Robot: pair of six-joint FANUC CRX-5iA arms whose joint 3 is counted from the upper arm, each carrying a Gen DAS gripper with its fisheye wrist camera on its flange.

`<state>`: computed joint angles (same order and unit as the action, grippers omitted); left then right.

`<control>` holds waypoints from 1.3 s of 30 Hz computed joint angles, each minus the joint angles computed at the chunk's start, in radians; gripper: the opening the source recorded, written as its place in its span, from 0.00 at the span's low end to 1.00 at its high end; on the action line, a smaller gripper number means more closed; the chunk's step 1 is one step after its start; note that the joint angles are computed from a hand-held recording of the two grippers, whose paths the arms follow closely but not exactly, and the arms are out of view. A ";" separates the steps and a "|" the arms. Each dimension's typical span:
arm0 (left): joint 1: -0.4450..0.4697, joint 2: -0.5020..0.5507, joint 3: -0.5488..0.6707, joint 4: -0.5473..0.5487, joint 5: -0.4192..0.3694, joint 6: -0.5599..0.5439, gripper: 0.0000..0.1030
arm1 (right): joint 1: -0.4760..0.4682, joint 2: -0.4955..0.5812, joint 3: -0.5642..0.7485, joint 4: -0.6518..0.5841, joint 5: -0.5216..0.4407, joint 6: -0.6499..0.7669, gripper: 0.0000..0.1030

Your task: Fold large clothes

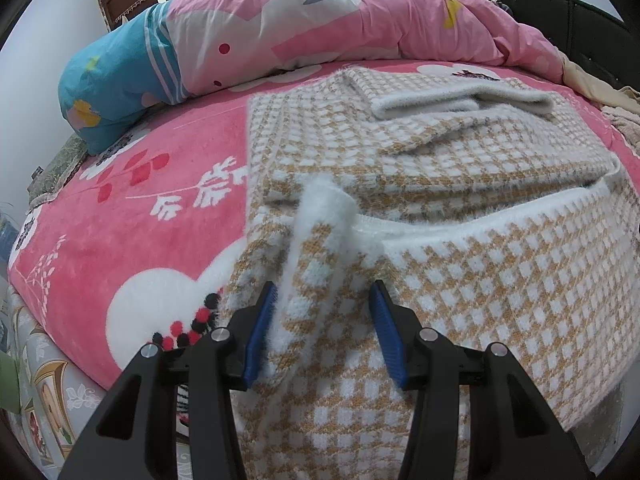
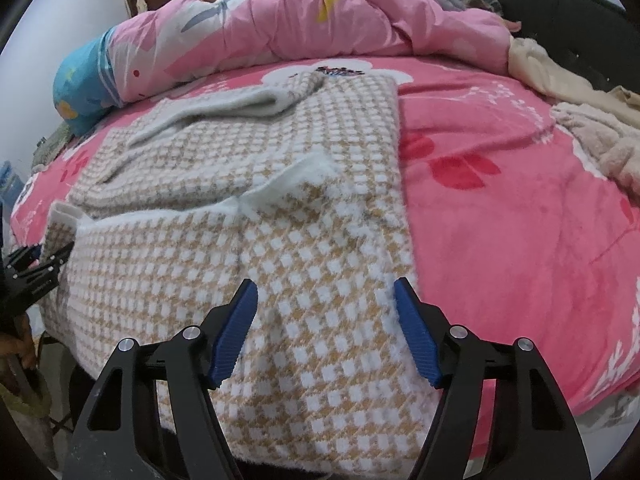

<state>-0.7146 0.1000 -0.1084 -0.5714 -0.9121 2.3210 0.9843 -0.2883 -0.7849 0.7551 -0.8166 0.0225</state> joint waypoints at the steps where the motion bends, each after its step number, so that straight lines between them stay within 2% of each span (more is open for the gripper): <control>1: 0.000 0.000 0.000 0.000 0.001 -0.001 0.45 | -0.009 0.002 0.004 0.000 0.001 0.008 0.63; 4: 0.001 -0.001 -0.001 0.001 0.001 0.001 0.45 | -0.045 0.010 0.015 0.020 0.018 0.032 0.60; 13: -0.002 0.002 0.002 -0.004 -0.003 0.006 0.45 | -0.158 0.055 0.045 -0.022 0.191 0.155 0.51; 21: -0.001 0.002 0.000 -0.007 0.001 0.006 0.45 | -0.112 0.014 0.054 -0.177 0.158 0.281 0.49; 24: 0.000 0.002 0.000 -0.006 0.002 0.005 0.45 | -0.098 -0.017 0.049 -0.213 0.150 0.313 0.42; 26: 0.000 0.002 -0.001 -0.005 0.002 0.005 0.45 | -0.097 -0.016 0.052 -0.213 0.135 0.322 0.36; 35: 0.003 0.000 -0.004 -0.002 0.009 0.005 0.45 | -0.136 0.062 0.085 -0.206 0.156 0.321 0.35; 39: 0.002 0.000 -0.004 -0.003 0.008 0.006 0.46 | -0.111 0.075 0.090 -0.159 0.117 0.298 0.31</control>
